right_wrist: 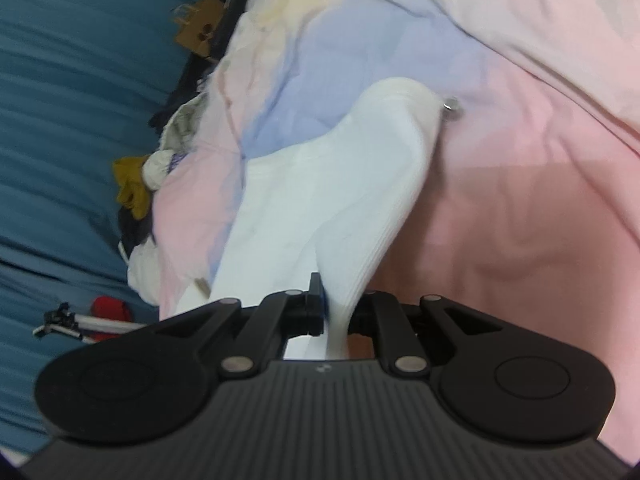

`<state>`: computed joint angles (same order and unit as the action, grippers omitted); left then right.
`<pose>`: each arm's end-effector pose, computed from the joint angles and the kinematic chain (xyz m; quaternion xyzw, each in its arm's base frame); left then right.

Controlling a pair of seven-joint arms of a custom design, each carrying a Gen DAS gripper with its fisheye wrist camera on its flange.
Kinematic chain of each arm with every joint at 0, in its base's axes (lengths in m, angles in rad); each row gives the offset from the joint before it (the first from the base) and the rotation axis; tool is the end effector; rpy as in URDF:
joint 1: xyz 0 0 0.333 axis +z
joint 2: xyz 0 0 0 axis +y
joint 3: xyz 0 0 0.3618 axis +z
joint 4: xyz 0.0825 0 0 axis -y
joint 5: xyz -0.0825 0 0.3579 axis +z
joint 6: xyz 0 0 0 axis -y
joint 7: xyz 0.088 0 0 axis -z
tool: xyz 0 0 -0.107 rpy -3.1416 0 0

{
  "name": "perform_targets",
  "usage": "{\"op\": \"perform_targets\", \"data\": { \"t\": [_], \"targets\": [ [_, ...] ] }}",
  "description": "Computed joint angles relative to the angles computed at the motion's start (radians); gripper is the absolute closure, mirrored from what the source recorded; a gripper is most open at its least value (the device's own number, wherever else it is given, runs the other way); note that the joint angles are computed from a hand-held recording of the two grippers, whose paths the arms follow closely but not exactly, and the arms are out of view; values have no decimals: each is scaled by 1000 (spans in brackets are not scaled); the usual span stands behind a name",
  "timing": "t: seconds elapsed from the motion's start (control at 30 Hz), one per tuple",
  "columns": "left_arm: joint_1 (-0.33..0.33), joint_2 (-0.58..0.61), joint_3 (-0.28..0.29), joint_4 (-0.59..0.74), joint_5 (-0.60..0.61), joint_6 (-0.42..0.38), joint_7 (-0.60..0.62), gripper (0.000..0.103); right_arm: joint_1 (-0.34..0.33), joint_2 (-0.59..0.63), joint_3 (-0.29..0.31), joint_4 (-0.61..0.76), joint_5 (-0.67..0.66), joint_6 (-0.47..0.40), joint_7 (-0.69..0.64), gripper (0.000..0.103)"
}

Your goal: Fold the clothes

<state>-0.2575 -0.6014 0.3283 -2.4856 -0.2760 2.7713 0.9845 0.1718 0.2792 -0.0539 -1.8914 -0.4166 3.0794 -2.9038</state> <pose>0.3739 0.0730 0.6286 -0.8472 0.2950 -0.4405 0.0348 0.6465 0.1139 0.5218 -0.1310 0.8875 -0.0308 0.4408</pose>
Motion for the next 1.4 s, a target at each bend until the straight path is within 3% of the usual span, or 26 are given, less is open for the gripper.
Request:
{"op": "perform_targets", "data": {
  "t": [0.1, 0.17, 0.3, 0.33, 0.4, 0.47, 0.53, 0.57, 0.6, 0.63, 0.7, 0.77, 0.87, 0.97, 1.03, 1.17, 1.27, 1.4],
  "targets": [
    [98, 45, -3, -23, -76, 66, -196, 42, 61, -19, -76, -42, -47, 43, 92, 92],
    [106, 86, 22, -33, -115, 145, -263, 42, 105, -30, -125, -33, -116, 8, 139, 90],
    [23, 150, 109, -41, -170, 341, -322, 40, 77, -25, -89, 3, -163, -39, 136, 89],
    [24, 168, 104, -41, -165, 380, -345, 39, 69, -27, -78, 7, -166, -51, 129, 87],
    [18, 193, 111, -42, -158, 433, -385, 40, 66, -32, -75, 12, -188, -75, 137, 77],
    [6, 213, 127, -39, -150, 466, -420, 42, 87, -43, -101, 13, -252, -98, 198, 54],
    [23, 227, 125, -21, -113, 440, -434, 50, 99, -46, -123, 15, -329, -97, 279, 51],
    [36, 234, 122, -12, -93, 423, -442, 61, 101, -42, -132, 16, -366, -83, 327, 51],
    [65, 237, 108, -3, -70, 396, -456, 72, 101, -36, -137, 19, -393, -74, 367, 51],
    [92, 239, 93, 5, -45, 370, -473, 75, 101, -28, -141, 24, -415, -69, 403, 51],
    [188, 238, 27, 29, 35, 299, -515, 86, 90, -12, -130, 43, -435, -84, 409, 60],
    [280, 228, -38, 62, 117, 220, -545, 89, 90, -7, -131, 56, -471, -102, 420, 93],
    [353, 176, -64, 108, 194, 136, -539, 90, 100, -11, -148, 65, -566, -118, 485, 96],
    [408, 131, -70, 179, 277, 21, -496, 91, 119, -24, -184, 70, -731, -106, 660, 96],
    [402, 108, -44, 236, 290, -87, -434, 91, 121, -34, -186, 79, -820, -113, 733, 96],
    [402, 38, -4, 280, 281, -281, -304, 91, 140, -98, -156, 53, -947, -254, 838, 97],
    [410, -17, 22, 257, 267, -374, -245, 91, 136, -146, -94, 15, -847, -411, 725, 97],
    [448, -59, 54, 206, 297, -429, -147, 90, 67, -147, 0, -21, -459, -507, 461, 97]
  ]
}}
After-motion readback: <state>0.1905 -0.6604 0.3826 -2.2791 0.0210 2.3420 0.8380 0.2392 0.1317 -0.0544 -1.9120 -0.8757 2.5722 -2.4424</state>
